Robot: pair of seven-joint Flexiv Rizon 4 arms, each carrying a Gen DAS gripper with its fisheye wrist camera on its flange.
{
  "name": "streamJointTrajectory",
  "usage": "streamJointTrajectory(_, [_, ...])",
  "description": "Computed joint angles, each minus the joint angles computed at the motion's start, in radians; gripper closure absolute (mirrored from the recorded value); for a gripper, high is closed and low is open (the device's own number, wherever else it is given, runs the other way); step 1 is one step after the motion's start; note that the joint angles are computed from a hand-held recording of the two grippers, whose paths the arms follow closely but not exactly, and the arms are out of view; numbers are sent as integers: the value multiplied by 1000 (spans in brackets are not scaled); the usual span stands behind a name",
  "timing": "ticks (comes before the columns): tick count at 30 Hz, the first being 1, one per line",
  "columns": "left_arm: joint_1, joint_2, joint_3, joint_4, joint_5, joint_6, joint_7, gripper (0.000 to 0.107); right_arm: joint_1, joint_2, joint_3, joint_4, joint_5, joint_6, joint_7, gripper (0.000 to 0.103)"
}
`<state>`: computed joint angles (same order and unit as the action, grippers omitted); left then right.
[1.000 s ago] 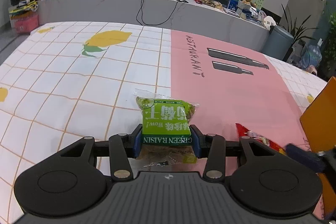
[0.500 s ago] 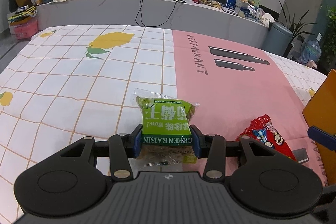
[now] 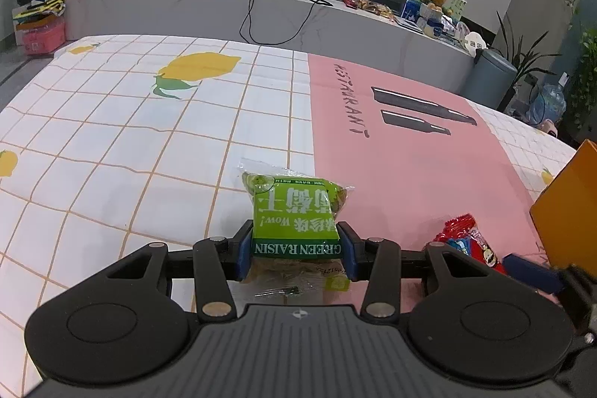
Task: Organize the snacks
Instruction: 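Grasp the red chip bag with the right gripper while left holds the raisin pack, then carry the red chip bag into the box and open the right gripper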
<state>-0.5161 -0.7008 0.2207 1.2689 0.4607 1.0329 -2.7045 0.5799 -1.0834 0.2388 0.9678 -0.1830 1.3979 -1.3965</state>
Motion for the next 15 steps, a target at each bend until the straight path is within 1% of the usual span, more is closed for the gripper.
streamJointTrajectory(2, [-1, 1, 1, 3, 0, 4, -10, 56, 0, -2, 22, -12, -11, -40, -32, 3])
streamJointTrajectory(4, [-4, 0, 5, 3, 3, 6, -19, 56, 28, 3, -20, -12, -34, -85, -37, 3])
streamJointTrajectory(6, [-2, 1, 3, 3, 4, 2, -13, 56, 62, 10, -90, 11, -61, -67, -21, 3])
streamJointTrajectory(8, [-5, 1, 4, 0, 8, -6, -10, 56, 69, 11, -104, 14, -61, -61, 12, 3])
streamJointTrajectory(9, [-6, 1, 5, -1, 10, -8, -11, 56, 78, 13, -126, 15, -67, -64, 38, 3])
streamJointTrajectory(12, [-6, 2, 4, -2, 13, -12, -16, 56, 72, 15, -120, 24, -81, -53, 44, 4])
streamJointTrajectory(14, [-7, 4, 3, -2, 12, -15, -25, 56, 72, 22, -129, 43, -88, -24, 54, 16])
streamJointTrajectory(15, [-6, 6, 4, 2, 8, -12, -40, 56, 71, 26, -132, 51, -89, -16, 62, 25])
